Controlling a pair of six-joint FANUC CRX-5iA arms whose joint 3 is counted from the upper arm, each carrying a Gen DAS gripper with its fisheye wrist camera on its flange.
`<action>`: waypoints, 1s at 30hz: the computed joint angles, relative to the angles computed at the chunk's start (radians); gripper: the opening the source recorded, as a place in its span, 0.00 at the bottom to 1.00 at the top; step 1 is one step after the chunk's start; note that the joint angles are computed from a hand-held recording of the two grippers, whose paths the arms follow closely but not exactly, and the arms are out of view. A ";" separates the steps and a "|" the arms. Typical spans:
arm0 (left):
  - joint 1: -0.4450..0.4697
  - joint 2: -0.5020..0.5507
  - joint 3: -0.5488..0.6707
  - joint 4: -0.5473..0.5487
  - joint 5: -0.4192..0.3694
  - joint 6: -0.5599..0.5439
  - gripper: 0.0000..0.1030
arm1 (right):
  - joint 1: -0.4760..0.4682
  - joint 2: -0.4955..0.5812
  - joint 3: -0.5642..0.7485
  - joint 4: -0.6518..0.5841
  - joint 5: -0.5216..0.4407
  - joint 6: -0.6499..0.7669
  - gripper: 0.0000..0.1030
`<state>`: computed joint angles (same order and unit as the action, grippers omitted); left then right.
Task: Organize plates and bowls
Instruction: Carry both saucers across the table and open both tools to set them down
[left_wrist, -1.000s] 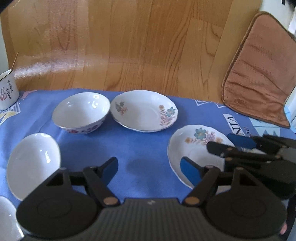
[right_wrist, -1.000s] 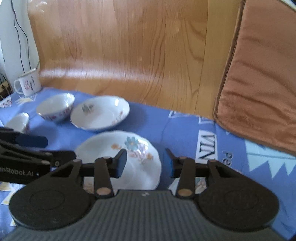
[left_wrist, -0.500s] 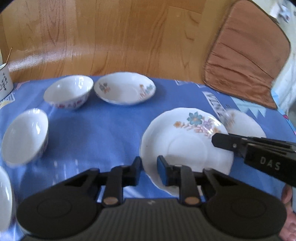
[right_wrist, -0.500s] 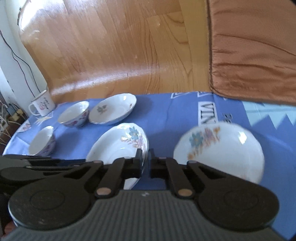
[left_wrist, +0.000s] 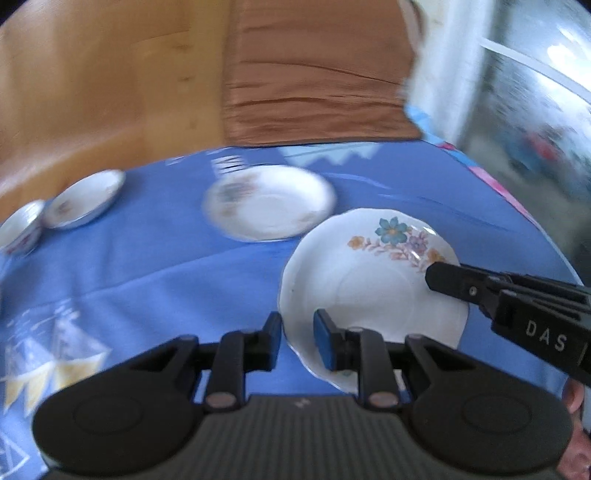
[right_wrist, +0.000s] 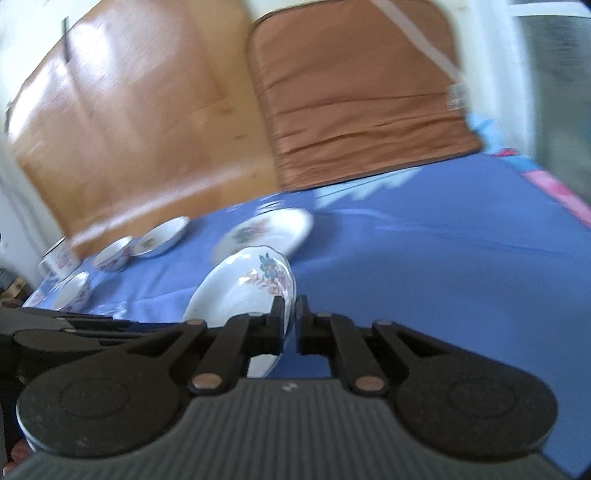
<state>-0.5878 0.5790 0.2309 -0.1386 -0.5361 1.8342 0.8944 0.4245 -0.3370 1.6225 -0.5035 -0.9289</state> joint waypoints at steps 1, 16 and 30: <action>-0.011 0.013 0.017 0.004 -0.005 -0.012 0.20 | 0.008 -0.017 -0.020 -0.021 -0.025 -0.002 0.08; -0.114 0.099 0.151 -0.107 -0.059 -0.024 0.37 | 0.036 -0.084 -0.130 -0.144 -0.106 -0.060 0.17; 0.009 -0.094 -0.050 -0.342 0.051 0.403 0.48 | 0.002 -0.048 -0.026 0.044 -0.130 0.019 0.33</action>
